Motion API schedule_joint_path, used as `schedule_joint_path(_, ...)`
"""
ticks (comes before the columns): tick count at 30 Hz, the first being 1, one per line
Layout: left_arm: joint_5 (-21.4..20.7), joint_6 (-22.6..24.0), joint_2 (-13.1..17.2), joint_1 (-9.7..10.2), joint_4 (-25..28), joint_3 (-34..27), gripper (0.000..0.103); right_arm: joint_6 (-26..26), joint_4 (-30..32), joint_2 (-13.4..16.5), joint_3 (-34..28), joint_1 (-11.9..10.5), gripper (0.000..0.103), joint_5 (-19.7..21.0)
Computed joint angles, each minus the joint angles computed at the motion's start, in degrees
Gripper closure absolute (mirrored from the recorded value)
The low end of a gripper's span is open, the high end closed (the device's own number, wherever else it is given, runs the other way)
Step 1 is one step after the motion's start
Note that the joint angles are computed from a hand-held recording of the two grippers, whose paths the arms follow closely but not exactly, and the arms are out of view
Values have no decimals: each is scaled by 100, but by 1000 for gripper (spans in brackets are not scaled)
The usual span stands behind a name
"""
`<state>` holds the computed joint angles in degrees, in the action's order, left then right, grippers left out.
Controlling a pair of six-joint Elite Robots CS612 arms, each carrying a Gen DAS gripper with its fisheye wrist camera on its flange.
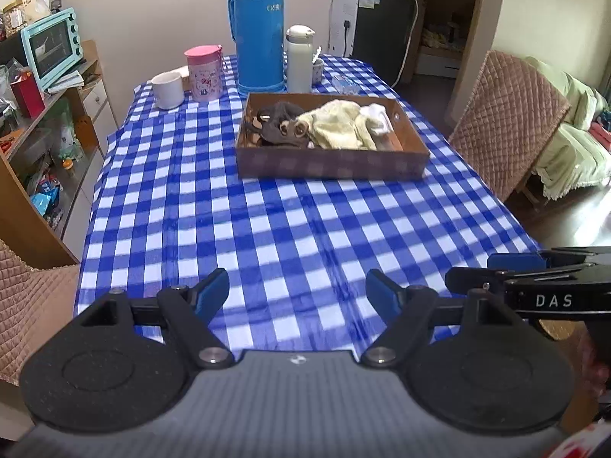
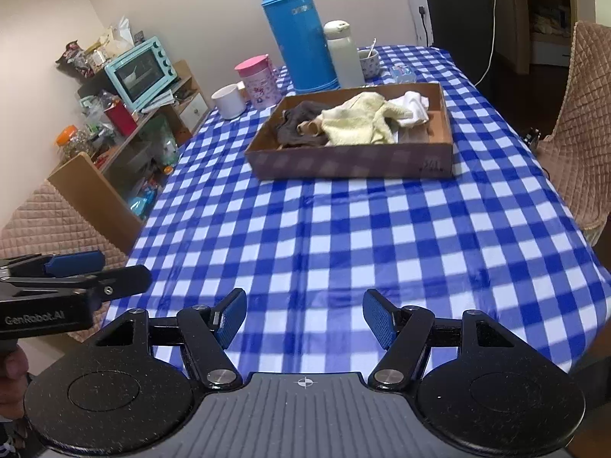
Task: Organize soft objects
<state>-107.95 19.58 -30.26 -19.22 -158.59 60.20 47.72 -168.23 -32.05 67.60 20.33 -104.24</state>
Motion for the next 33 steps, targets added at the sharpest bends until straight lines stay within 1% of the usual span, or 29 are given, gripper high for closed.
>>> schedule_joint_path(5, -28, 150, -101, 66, 43, 217, 26, 180, 264, -15, -67, 132, 36, -71)
schedule_joint_path(12, -93, 215, -215, 114, 40, 458, 27, 297, 315, -50, -39, 248, 36, -193)
schedule_joint_path(22, -122, 193, -275, 131, -70, 600, 27, 254, 371, -57, -56, 277, 36, -197)
schedule_joint_path(33, -132, 182, -267, 123, -49, 581, 27, 221, 388, -70, -28, 262, 36, -184)
